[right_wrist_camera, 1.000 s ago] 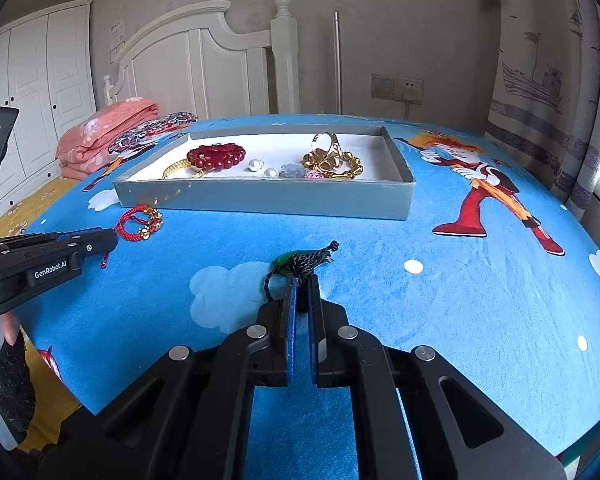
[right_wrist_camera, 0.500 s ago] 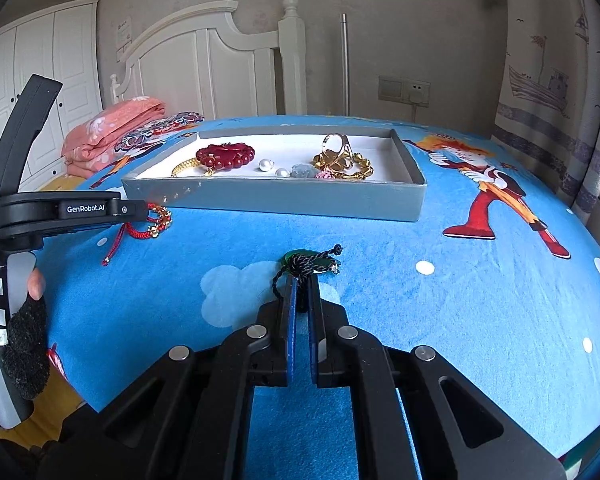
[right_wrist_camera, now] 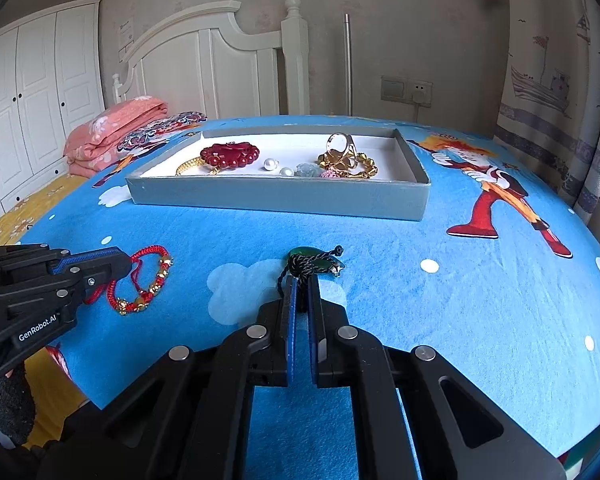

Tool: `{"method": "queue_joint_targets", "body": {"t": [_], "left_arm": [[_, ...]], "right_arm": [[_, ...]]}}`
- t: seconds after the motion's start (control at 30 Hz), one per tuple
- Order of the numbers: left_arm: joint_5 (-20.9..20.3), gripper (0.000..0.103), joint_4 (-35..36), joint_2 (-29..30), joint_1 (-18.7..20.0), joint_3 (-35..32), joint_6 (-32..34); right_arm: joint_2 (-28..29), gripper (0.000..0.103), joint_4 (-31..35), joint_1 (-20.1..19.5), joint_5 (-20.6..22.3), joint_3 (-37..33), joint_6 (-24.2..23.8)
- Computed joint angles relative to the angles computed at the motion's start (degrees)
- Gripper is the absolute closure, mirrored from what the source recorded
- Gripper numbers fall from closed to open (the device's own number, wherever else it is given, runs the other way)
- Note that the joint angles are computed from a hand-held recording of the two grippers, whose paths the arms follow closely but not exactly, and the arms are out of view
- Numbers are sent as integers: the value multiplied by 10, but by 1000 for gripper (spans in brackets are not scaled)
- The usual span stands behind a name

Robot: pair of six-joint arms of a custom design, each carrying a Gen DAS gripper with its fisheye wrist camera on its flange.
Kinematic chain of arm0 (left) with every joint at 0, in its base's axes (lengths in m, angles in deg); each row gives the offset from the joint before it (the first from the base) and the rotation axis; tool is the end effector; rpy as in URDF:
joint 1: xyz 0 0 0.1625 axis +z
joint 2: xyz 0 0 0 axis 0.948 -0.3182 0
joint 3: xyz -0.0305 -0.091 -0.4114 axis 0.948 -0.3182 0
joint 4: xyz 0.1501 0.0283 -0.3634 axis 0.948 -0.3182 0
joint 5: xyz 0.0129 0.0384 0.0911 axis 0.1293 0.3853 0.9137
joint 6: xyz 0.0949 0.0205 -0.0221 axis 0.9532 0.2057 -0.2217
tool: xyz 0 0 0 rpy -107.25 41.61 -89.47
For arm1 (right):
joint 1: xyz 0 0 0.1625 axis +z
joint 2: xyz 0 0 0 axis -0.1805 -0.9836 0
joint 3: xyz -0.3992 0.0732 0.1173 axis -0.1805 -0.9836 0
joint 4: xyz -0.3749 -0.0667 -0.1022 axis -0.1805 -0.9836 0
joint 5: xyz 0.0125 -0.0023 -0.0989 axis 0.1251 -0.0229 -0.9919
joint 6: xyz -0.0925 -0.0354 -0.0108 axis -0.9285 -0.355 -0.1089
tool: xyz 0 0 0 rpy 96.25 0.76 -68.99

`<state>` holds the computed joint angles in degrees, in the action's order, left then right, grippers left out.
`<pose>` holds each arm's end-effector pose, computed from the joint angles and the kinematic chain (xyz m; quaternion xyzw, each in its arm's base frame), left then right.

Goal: Organize jewelry
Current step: 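Grasp the red rope bracelet with the left tool while the right tool holds the jade pendant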

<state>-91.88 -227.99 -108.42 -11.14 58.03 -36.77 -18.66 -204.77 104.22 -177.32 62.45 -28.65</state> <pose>-0.1971 -0.7190 0.0758 0.3704 0.8510 -0.2752 0.2507 0.1294 -0.6493 0.1333 0.1386 -0.8221 0.4417 0.3315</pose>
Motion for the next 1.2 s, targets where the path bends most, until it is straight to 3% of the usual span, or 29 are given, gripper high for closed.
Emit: {"method": "queue_joint_targets", "body": {"t": [0.07,0.1,0.13,0.17,0.33,0.47,0.53,0.6,0.73,0.97,1.2], "left_arm": [[2,85,11,-2,1,-7,-25],[-4,66,4,-5,1,-3,-26],[-12,53,-17,-10,0,7,-16],[-17,53,-40,-14,-3,20,-1],[-30,53,-74,-22,-21,62,62],[-30,56,-60,-8,-24,53,64],[-13,64,-47,6,-22,35,57],[-25,68,-46,12,-14,28,51],[-28,92,-61,16,-12,30,64],[-47,92,-55,13,-4,27,54],[-48,92,-75,8,-4,41,58]], "right_arm": [[0,98,1,0,0,0,-1],[0,98,0,0,0,0,-2],[0,98,0,0,0,0,-2],[0,98,0,0,0,0,-2],[-1,98,1,0,2,1,0],[-1,98,1,0,3,2,0],[-2,98,1,-1,6,3,2],[-5,98,4,-3,12,6,7],[-21,96,17,-12,42,22,27],[-29,72,9,-16,62,40,22],[-13,69,3,-7,34,20,4]]}}
